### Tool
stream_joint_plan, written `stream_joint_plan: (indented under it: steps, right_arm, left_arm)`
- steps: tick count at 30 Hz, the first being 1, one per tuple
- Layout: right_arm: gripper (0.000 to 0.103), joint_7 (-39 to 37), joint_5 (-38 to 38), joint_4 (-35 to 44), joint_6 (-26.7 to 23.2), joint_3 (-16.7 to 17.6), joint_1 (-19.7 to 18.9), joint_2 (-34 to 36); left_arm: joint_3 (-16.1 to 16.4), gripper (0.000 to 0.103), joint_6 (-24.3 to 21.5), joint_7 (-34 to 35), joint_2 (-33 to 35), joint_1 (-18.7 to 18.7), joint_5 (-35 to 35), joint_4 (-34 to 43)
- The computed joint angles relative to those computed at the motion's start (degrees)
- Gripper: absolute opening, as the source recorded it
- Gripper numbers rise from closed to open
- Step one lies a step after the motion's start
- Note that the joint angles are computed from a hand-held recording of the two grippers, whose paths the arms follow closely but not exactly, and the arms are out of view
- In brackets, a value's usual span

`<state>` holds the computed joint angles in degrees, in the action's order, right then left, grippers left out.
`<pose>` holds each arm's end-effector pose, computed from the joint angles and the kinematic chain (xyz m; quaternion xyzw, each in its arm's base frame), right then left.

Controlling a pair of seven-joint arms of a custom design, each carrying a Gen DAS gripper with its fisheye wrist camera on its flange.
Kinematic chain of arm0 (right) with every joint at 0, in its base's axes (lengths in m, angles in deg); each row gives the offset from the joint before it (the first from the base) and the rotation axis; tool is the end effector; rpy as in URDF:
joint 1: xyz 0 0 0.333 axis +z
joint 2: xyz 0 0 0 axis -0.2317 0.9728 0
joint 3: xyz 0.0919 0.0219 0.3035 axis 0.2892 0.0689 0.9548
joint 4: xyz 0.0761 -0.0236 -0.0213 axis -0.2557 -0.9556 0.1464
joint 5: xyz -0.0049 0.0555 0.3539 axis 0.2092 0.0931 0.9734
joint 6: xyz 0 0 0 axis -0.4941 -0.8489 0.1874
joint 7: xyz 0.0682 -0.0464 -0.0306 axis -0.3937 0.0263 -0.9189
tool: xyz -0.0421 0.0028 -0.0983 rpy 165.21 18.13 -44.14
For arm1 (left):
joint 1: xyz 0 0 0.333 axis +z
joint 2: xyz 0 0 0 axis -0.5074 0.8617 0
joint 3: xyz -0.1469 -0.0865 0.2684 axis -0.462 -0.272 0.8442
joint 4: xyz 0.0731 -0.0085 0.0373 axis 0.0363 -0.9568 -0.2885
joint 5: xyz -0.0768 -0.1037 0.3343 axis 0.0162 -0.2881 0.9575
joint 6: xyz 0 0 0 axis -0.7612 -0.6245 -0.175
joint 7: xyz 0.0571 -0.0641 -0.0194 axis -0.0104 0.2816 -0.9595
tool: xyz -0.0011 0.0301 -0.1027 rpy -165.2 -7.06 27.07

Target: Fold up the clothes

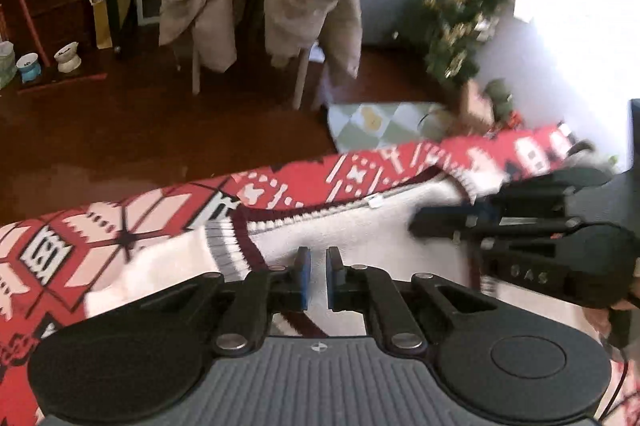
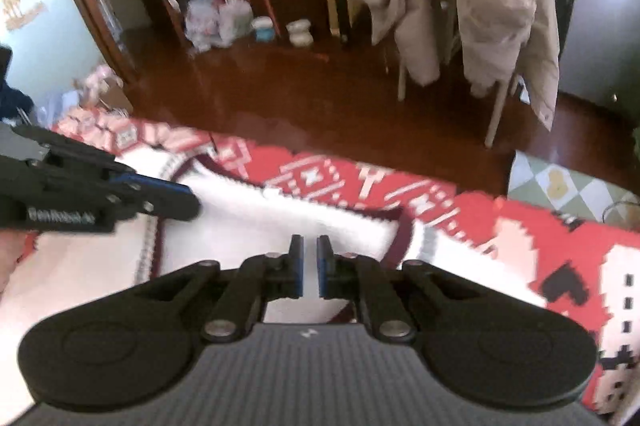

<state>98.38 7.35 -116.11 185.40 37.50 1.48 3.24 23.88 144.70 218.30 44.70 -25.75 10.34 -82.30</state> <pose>0.5890 0.2493 0.4093 -0.7216 0.5975 -0.1552 0.3133 0.6050 -0.0287 0.4381 -0.5146 0.7950 -0.3143 0.0667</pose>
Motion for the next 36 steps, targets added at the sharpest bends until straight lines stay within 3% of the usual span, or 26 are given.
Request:
stream_joint_plan:
  steps: [4, 7, 10, 13, 17, 22, 24, 29, 33, 36]
  right_arm:
    - [0.006, 4.6, -3.2, 3.5, 0.7, -4.4, 3.6, 3.0]
    - [0.006, 5.5, -3.1, 5.2, 0.2, -3.6, 2.7, 3.9]
    - [0.009, 6.0, -2.1, 4.8, 1.4, -2.4, 1.2, 3.2]
    - [0.009, 3.9, 1.2, 2.5, -0.4, 1.5, -2.8, 0.5]
    - [0.003, 3.2, 1.3, 2.3, -7.0, -0.3, -1.5, -0.8]
    - [0.004, 8.2, -2.6, 5.7, -5.5, -5.0, 2.0, 2.2]
    - [0.010, 8.9, -1.5, 5.8, -4.5, -4.1, 0.8, 1.9]
    - [0.009, 1.6, 6.0, -5.3, -2.5, 1.4, -5.9, -8.7]
    - [0.009, -4.3, 10.2, -15.5, -5.3, 0.0, -5.7, -17.4]
    - [0.009, -15.3, 21.2, -21.7, -3.1, -0.6, -3.6, -20.9]
  left_arm:
    - [-0.2, 0.008, 1.8, -4.4, 2.5, -0.9, 0.3, 2.7]
    - [-0.3, 0.008, 2.5, -7.3, 3.3, -1.0, 1.3, 4.0]
    - [-1.3, 0.008, 0.2, -4.4, 1.4, 1.1, -2.6, 2.9]
    - [-0.7, 0.008, -2.2, -2.1, -1.0, 1.7, -4.2, 1.2]
    - [0.8, 0.008, -3.1, -1.4, -2.5, 1.1, -1.9, -1.0]
    - [1.6, 0.008, -0.6, -3.4, -2.9, 0.7, -0.6, -1.5]
    - [1.7, 0.008, -1.8, -1.9, -4.1, 1.8, -3.5, -1.7]
    - [4.1, 0.008, -6.1, 2.7, -8.6, 3.8, -6.4, -4.5]
    - [6.0, 0.008, -6.4, 4.6, -11.5, 4.5, -4.8, -9.0]
    - [6.9, 0.008, -6.1, 4.6, -12.4, 4.7, -3.0, -11.8]
